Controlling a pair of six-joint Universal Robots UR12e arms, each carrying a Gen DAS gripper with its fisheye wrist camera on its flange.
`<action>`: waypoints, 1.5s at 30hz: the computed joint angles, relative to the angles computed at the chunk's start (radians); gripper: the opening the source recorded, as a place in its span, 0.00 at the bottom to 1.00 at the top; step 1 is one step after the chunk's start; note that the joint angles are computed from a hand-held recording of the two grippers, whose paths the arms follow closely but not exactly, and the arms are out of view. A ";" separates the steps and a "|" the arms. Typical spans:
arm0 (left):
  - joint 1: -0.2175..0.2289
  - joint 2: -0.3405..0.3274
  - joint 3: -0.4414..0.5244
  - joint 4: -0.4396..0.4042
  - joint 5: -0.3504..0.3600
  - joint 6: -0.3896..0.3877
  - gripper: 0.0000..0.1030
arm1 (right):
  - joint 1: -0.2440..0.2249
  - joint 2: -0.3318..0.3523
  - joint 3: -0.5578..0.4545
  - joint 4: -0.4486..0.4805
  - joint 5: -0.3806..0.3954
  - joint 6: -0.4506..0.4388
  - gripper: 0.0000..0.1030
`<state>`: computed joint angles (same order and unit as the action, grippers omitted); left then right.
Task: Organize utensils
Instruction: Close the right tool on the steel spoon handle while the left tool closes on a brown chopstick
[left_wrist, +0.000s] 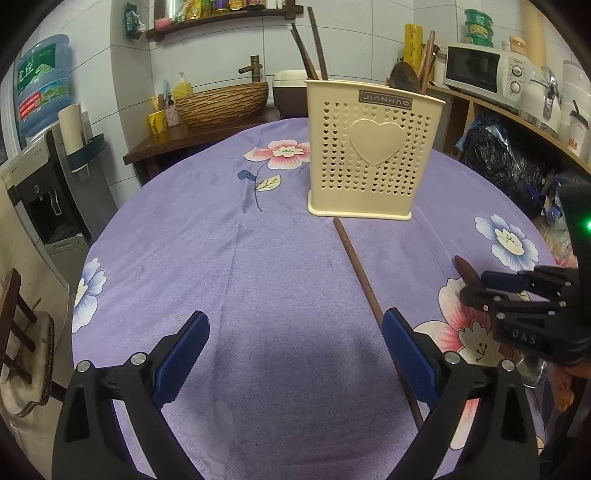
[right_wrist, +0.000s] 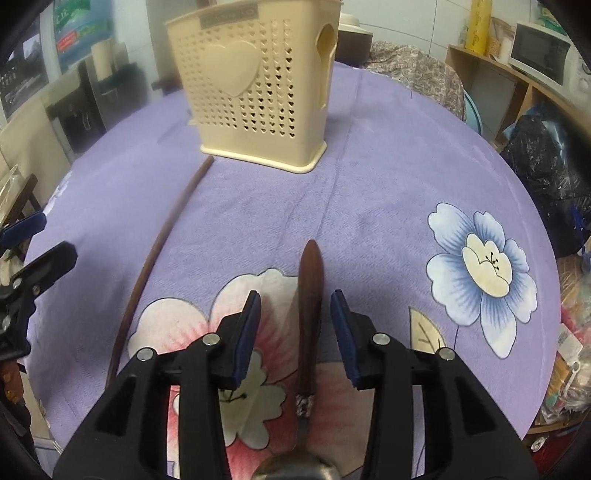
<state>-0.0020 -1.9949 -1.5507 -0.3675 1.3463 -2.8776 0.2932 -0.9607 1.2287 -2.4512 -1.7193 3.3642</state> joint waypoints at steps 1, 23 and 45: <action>-0.002 -0.002 0.004 -0.006 0.001 0.005 0.91 | -0.002 0.002 -0.004 0.006 0.007 -0.003 0.39; -0.056 -0.127 0.242 -0.330 -0.023 0.054 0.43 | 0.002 0.010 0.001 -0.031 -0.013 0.005 0.34; -0.096 -0.200 0.359 -0.372 0.066 -0.033 0.10 | 0.004 0.008 0.003 -0.034 -0.022 0.009 0.28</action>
